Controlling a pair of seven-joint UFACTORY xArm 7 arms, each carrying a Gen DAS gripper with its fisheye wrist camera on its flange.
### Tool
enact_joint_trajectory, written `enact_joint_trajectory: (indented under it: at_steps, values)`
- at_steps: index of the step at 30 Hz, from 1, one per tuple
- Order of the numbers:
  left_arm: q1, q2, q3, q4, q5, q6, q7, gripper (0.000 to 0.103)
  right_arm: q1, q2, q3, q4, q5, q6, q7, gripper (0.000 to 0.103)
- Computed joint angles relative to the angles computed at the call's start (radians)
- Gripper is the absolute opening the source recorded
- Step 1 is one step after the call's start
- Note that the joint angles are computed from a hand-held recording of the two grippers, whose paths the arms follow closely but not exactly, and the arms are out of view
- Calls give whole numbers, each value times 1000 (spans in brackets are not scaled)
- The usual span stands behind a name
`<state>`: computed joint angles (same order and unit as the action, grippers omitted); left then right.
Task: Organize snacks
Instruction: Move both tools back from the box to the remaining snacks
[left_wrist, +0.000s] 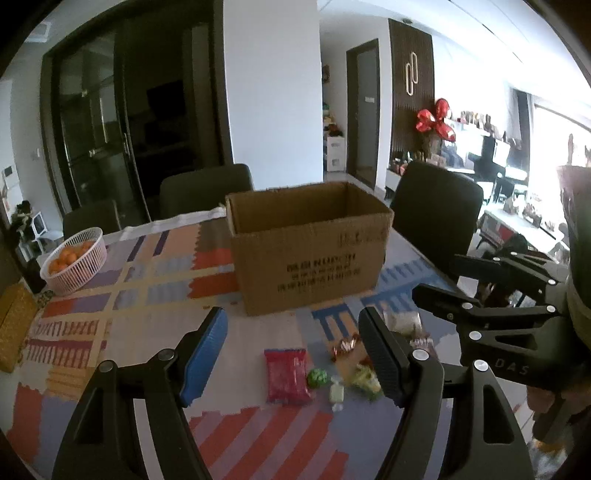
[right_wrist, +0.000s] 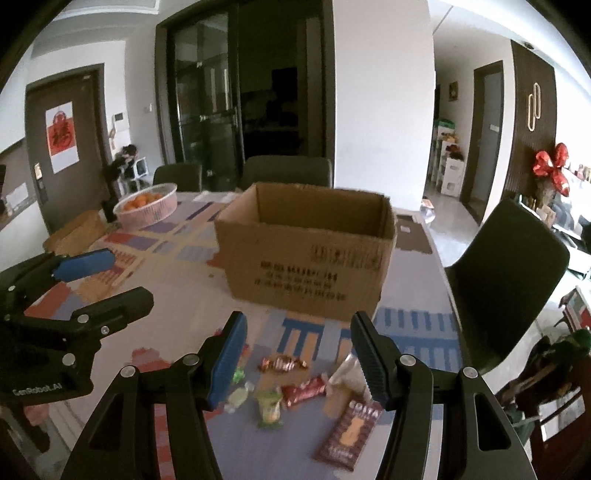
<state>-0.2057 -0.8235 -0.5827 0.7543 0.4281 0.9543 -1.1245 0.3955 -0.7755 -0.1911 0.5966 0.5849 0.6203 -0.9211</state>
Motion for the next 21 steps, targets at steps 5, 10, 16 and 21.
enact_joint_trajectory:
  at_steps: [5, 10, 16, 21]
  values:
    - [-46, 4, 4, -43, -38, -25, -14, 71, -18, -50, -3, -54, -21, 39, -8, 59]
    - [-85, 12, 3, -84, -60, -47, -35, 65, -40, -77, -1, -100, -45, 68, -18, 59]
    - [-125, 38, 8, -142, -70, -86, -56, 56, -54, -71, 5, -135, -62, 107, -18, 58]
    - [-156, 39, 38, -215, -75, -174, -78, 44, -57, -31, 22, -158, -65, 95, -24, 52]
